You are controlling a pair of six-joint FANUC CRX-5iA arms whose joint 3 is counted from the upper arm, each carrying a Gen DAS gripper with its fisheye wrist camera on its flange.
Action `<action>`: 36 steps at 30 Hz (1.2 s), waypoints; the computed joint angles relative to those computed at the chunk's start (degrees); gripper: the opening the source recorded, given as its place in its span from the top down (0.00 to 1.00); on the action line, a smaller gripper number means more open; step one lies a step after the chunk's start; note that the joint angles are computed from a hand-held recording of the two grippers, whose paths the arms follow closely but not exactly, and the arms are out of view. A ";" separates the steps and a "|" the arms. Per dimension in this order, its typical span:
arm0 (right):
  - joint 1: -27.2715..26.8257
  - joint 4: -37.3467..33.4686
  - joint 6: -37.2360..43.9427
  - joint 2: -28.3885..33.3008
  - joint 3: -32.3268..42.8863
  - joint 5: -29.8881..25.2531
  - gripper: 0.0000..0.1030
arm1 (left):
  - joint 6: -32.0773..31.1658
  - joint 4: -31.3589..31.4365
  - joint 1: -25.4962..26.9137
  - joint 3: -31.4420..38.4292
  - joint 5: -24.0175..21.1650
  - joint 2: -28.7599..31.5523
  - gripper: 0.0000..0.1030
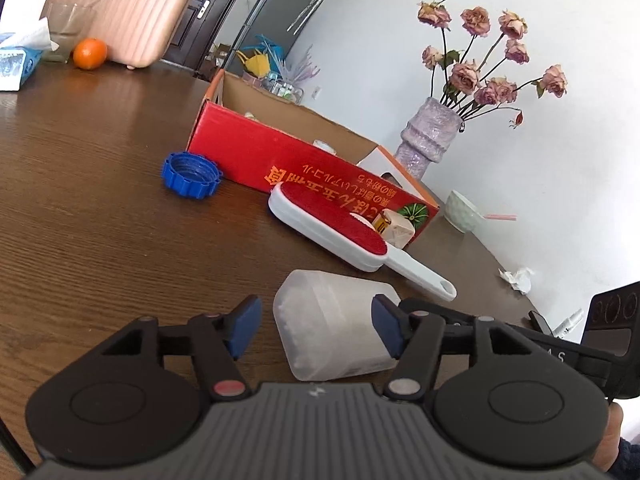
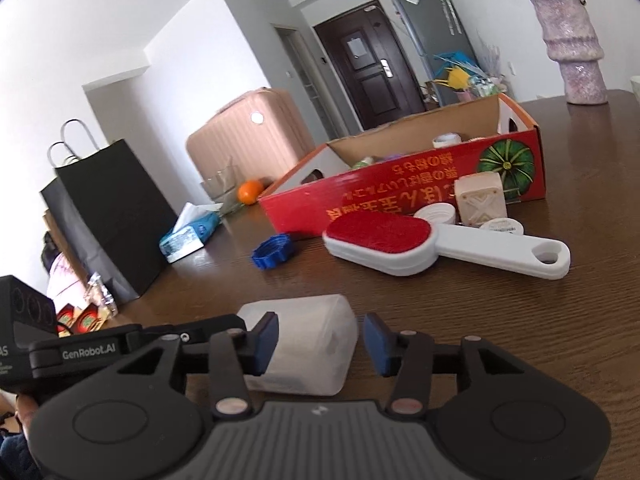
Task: Organize rigid objects
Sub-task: 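Move both grippers to the large white plastic bottle and close the left gripper on it, then carry the white bottle into the cardboard box and open both grippers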
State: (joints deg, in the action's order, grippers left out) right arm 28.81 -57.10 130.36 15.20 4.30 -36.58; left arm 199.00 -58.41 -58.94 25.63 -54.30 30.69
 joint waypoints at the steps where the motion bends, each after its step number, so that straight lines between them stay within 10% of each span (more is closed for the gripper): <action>1: -0.27 -0.31 -0.34 0.33 0.34 -0.54 0.54 | 0.12 0.15 0.24 -0.35 0.83 -0.15 0.40; 12: -4.99 -7.33 -6.49 6.52 6.68 -12.11 0.64 | 5.61 -0.07 1.52 -4.23 8.31 -1.87 0.49; 21: -2.74 -2.05 -6.67 1.98 4.11 -7.81 0.69 | 5.71 -4.95 -0.75 -2.48 6.35 -1.40 0.57; 29: -3.13 -3.40 -3.46 1.87 8.48 -2.39 0.69 | -5.53 -5.67 3.48 3.52 8.63 -0.01 0.57; 36: -1.66 5.76 -11.72 13.72 26.95 0.20 0.69 | -26.65 8.38 15.39 14.41 15.71 5.26 0.57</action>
